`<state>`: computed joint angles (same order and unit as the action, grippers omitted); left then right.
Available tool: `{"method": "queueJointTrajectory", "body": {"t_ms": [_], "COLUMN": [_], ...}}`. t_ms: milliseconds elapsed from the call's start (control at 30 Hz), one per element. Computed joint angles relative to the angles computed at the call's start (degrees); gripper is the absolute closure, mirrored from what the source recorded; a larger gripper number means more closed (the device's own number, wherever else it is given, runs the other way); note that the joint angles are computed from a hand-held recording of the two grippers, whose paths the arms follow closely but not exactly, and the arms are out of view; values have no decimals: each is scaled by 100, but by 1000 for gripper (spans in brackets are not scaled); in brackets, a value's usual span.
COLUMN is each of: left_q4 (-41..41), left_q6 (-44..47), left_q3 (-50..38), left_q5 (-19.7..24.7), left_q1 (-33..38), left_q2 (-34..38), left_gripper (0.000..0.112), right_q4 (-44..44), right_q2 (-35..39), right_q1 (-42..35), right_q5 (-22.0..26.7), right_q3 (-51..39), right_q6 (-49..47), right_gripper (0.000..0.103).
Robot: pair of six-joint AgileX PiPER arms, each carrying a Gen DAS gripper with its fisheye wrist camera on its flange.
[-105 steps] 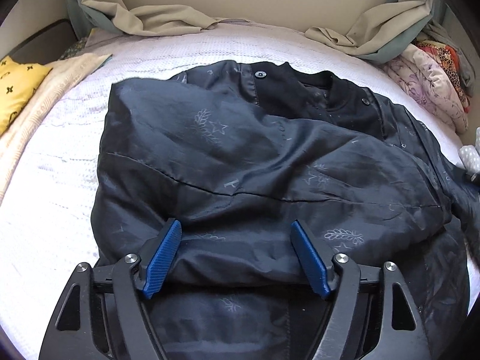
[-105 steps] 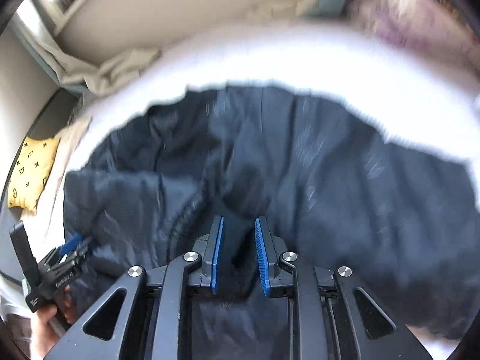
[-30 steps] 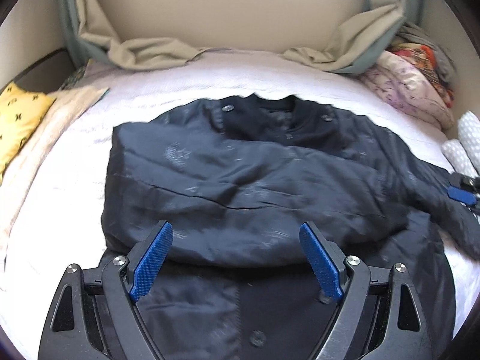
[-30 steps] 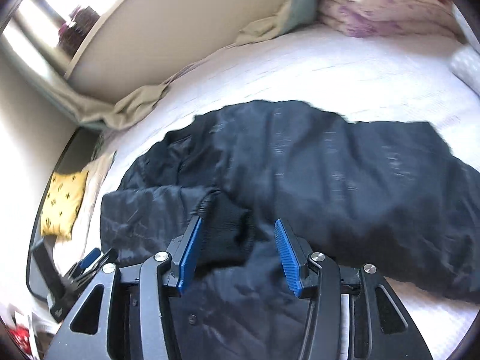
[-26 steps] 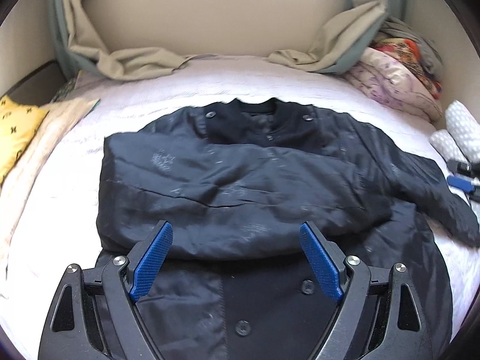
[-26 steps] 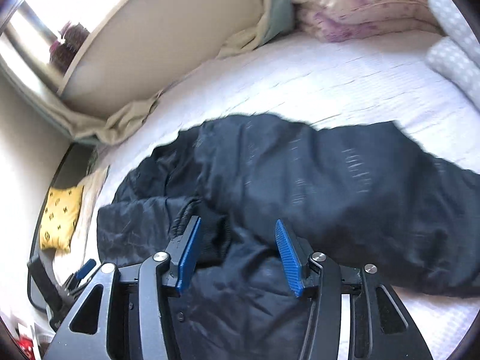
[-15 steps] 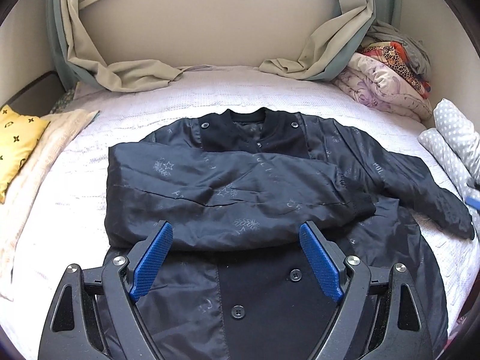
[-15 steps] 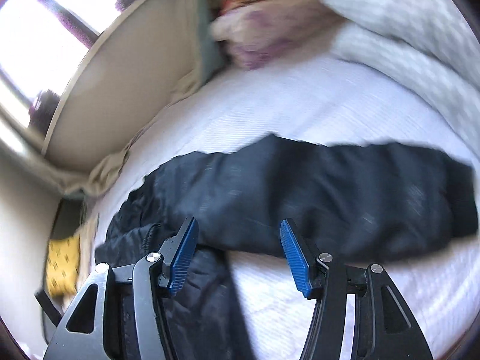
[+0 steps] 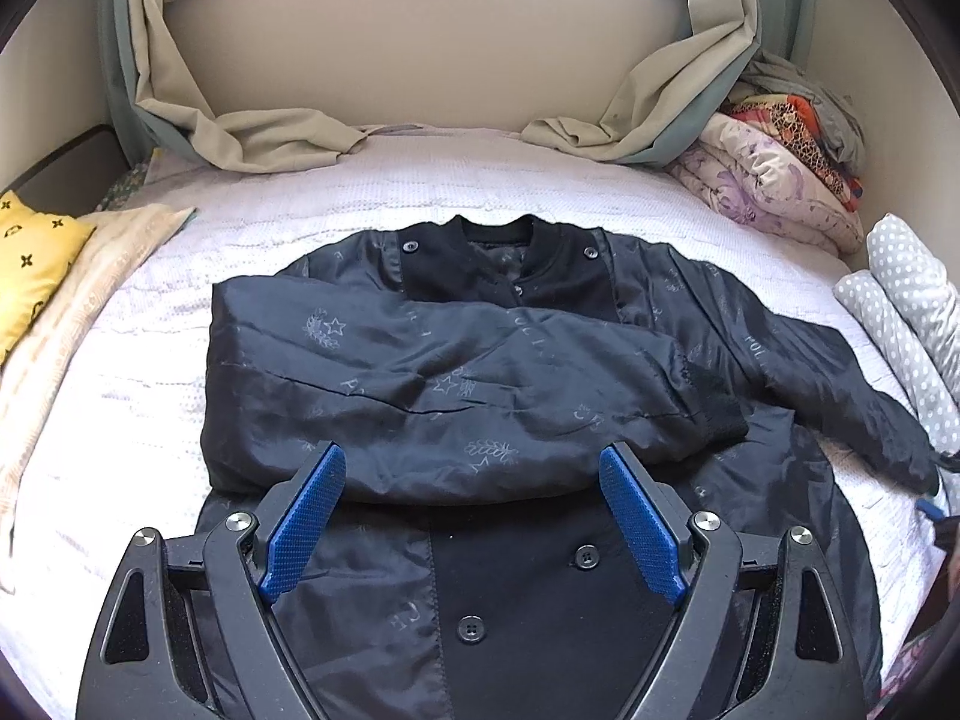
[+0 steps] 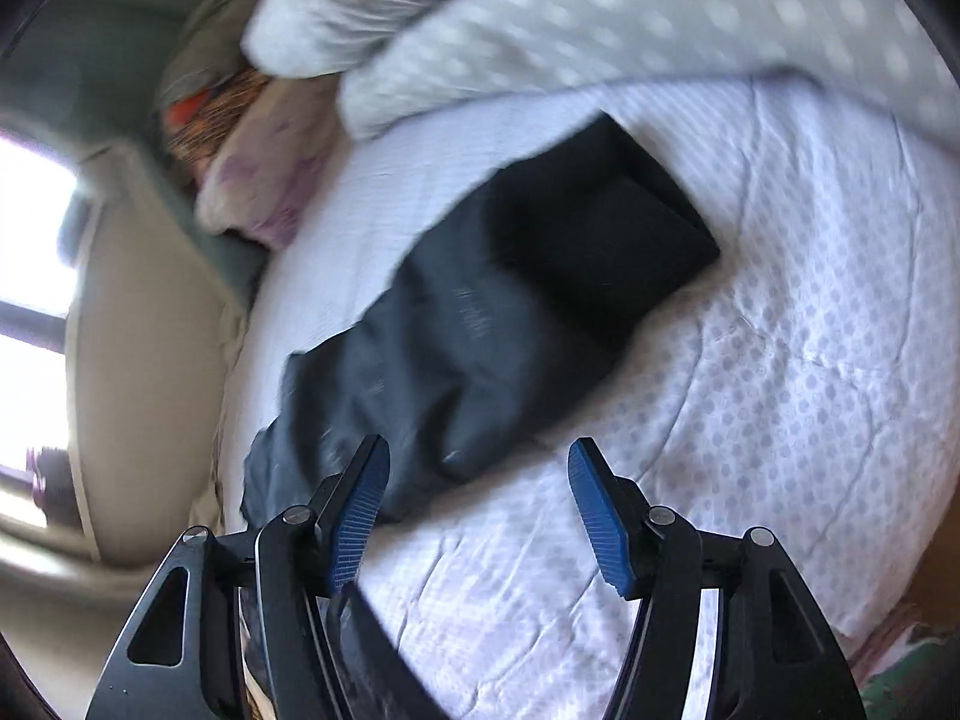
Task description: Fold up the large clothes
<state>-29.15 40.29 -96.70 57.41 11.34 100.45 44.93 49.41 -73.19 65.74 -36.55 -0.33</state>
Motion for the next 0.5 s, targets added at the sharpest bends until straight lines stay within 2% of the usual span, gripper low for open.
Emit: {"method": "queueJointTrajectory", "body": {"t_ms": [100,167,367,400,467,500], "left_q4": [-106,-157,-221,-244,-307,-322], "left_q6": [30,45,-22,-41,-61,-70], "left_q3": [-35,-73,-289,-318,-398,-407], "left_q5": [68,110,254,276,330,333], "left_q1": [81,140,317,348,421,451], "left_q2": [-35,-33,93,106,148,147], "left_gripper": [23,23,23,23,23,23], "right_q4": [-7,112,622,644,712,856], "right_q2": [158,289,711,790,960,1083], "right_q1": [358,428,416,470,518,441], "right_q5": [-793,-1148,-1600,-1690,-1790,-1735], "right_q3": [193,272,282,247,164,138], "right_q6": [184,150,-414,-459,-599,-860], "right_gripper": [43,43,43,48,69,84]}}
